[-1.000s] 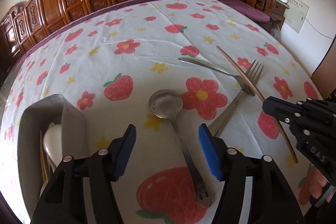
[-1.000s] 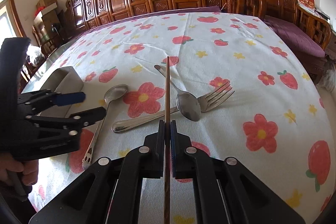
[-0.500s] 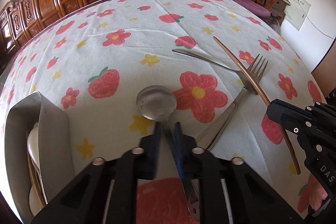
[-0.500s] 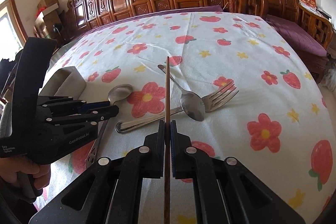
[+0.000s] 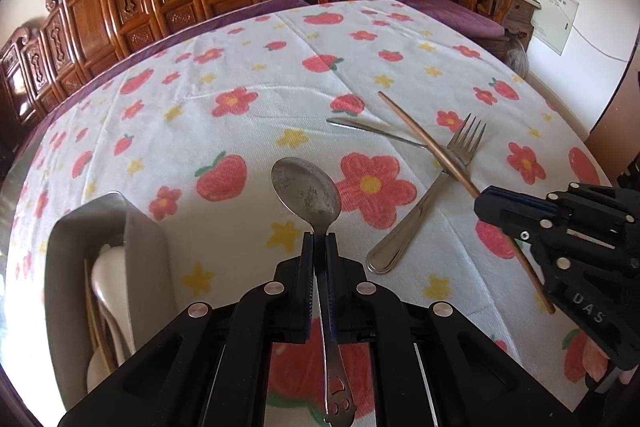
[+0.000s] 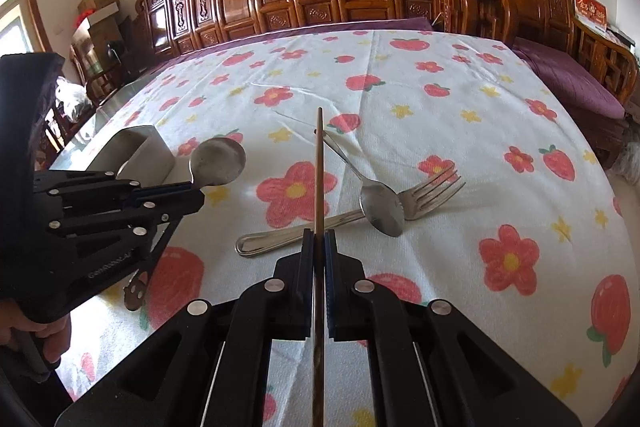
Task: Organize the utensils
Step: 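Carry the metal spoon into the tray and open the left tool while the right holds the chopstick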
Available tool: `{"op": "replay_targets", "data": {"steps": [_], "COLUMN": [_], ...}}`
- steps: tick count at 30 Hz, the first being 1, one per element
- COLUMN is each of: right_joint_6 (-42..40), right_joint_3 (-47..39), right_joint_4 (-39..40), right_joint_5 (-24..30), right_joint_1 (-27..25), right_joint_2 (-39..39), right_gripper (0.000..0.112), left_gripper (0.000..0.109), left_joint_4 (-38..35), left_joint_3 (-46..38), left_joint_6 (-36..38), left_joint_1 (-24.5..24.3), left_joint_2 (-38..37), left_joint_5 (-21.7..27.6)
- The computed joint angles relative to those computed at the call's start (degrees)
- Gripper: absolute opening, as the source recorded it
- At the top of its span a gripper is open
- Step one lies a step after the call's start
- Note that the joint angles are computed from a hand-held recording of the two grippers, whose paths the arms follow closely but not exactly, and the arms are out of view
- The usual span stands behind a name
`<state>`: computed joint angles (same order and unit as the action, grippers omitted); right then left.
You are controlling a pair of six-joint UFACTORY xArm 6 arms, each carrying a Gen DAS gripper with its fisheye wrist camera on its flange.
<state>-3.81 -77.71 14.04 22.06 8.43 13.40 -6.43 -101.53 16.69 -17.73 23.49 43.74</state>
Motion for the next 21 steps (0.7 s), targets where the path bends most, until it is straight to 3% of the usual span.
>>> {"op": "replay_targets", "data": {"steps": [21], "right_joint_6": [-1.74], "right_joint_3": [0.76], "right_joint_4": [0.65], "right_joint_5": [-0.86], "right_joint_1": [3.87], "right_joint_2": [-2.21], "right_gripper": [0.006], "left_gripper": [0.005], "left_joint_4": [-1.92], "left_joint_3": [7.43], "left_joint_6": [1.93], "left_joint_1": [3.31], "left_joint_2": [-10.59], "left_joint_5": [-2.95]}}
